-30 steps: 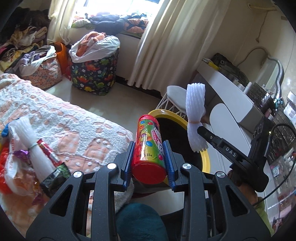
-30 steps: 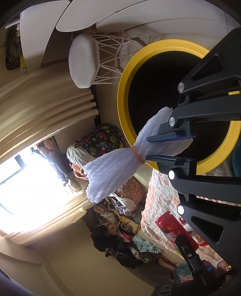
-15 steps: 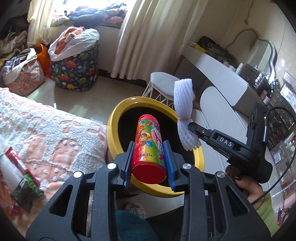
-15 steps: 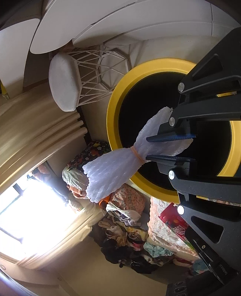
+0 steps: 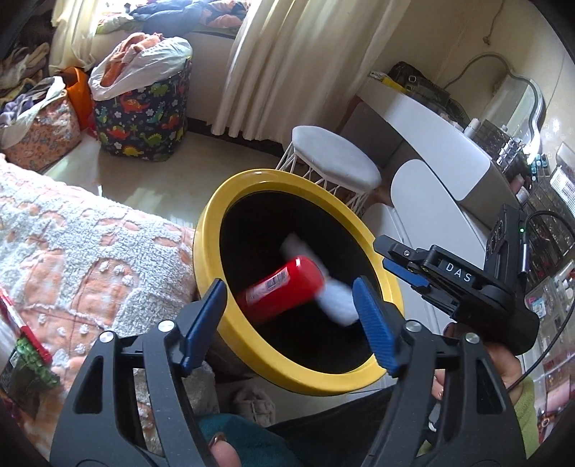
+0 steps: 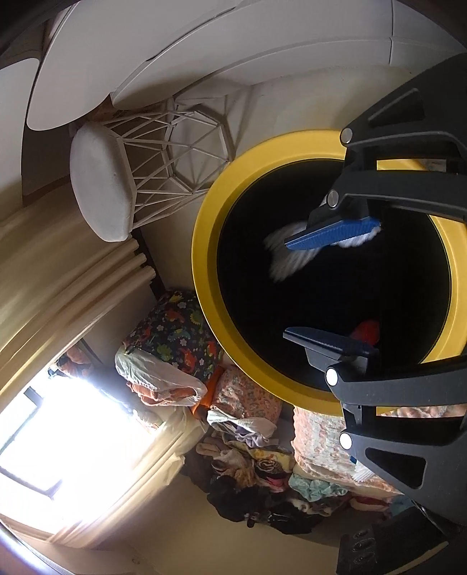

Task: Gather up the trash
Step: 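Open the left tool over the bin while the right tool releases the mesh bundle, then move both open tools back to the trash pile on the bed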

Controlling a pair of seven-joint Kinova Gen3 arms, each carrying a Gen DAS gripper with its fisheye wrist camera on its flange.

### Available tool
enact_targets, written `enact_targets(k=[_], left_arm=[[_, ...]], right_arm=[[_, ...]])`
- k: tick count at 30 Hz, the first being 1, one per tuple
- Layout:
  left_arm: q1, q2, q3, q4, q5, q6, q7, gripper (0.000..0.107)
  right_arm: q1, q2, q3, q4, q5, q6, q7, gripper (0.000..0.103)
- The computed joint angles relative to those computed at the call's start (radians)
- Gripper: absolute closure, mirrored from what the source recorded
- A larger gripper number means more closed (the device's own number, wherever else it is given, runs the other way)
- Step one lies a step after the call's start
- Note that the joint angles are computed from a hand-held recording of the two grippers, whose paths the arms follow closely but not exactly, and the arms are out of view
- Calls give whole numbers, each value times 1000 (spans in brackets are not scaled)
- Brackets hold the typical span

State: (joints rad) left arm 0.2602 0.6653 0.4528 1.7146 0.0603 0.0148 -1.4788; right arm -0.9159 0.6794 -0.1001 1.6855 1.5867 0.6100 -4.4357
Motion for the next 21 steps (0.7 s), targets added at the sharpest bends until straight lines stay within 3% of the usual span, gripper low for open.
enact_targets(k=[3, 7, 11, 21], left_arm=[[-2, -19, -8, 43, 5, -55, 18, 16], [40, -56, -75, 92, 7, -105, 67, 16], [71, -93, -133, 134, 0, -135, 103, 16], [246, -194, -386, 251, 84, -217, 113, 16]], right_arm=[[-9, 3, 4, -3, 1, 18, -1, 54], [-22, 9, 13, -16, -10, 36, 26, 45], [-38, 16, 20, -40, -37, 55, 75, 43], [-110, 43, 77, -143, -137, 72, 274, 36]])
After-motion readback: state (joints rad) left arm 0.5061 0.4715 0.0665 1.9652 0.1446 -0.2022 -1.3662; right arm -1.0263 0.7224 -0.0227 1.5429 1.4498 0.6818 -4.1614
